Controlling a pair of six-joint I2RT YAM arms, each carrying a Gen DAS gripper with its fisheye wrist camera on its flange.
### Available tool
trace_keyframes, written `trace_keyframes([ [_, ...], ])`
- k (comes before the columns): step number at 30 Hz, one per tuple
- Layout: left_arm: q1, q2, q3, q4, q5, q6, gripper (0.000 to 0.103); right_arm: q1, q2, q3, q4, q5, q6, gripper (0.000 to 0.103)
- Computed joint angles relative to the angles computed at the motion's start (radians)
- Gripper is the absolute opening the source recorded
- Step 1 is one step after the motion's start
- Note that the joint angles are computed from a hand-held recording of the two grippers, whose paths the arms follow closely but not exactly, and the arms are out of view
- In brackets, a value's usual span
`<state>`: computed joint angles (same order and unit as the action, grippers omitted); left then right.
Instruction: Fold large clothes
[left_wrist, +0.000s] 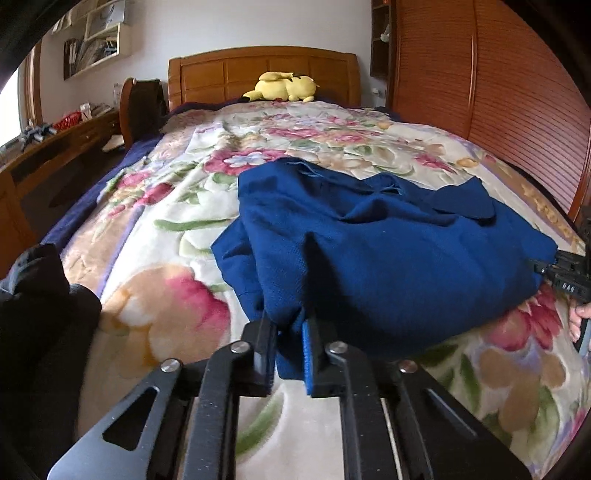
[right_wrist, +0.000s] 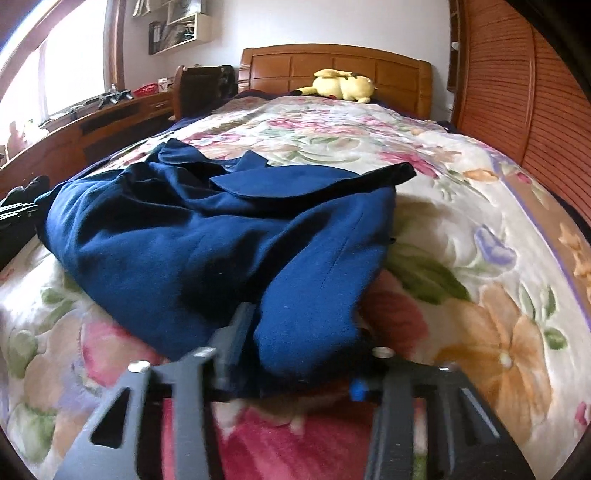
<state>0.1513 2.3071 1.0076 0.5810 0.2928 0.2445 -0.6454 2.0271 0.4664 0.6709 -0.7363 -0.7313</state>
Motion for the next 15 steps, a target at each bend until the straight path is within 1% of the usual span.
trace_keyframes([
  [1,-0.001,-0.014,-0.023,0.020,-0.001,-0.002,0.009,-0.010,-0.010,0.005,-0.029,-0.019,-0.012,0.026],
  [3,-0.003,-0.055,-0.079,0.055,-0.006,-0.004,0.008,-0.026,-0.028,-0.004,-0.035,-0.040,-0.011,0.023],
  [6,0.004,-0.132,-0.169,0.089,0.011,-0.006,0.008,-0.050,-0.078,-0.048,-0.029,-0.068,-0.013,0.022],
  [8,0.002,-0.186,-0.252,0.152,0.004,0.006,0.008,-0.071,-0.138,-0.078,-0.076,-0.092,-0.047,0.021],
  [10,0.013,-0.242,-0.323,0.182,0.023,0.007,0.008,-0.100,-0.224,-0.135,-0.101,-0.112,-0.089,0.020],
  [12,0.035,-0.293,-0.389,0.207,0.052,0.011,0.008,-0.164,-0.330,-0.157,-0.237,-0.165,-0.180,0.020],
  [14,0.076,-0.348,-0.470,0.234,0.105,0.022,0.008,-0.266,-0.426,-0.153,-0.452,-0.238,-0.333,0.019],
  [15,0.098,-0.370,-0.509,0.250,0.135,0.030,0.008,-0.334,-0.452,-0.133,-0.598,-0.275,-0.454,0.019],
])
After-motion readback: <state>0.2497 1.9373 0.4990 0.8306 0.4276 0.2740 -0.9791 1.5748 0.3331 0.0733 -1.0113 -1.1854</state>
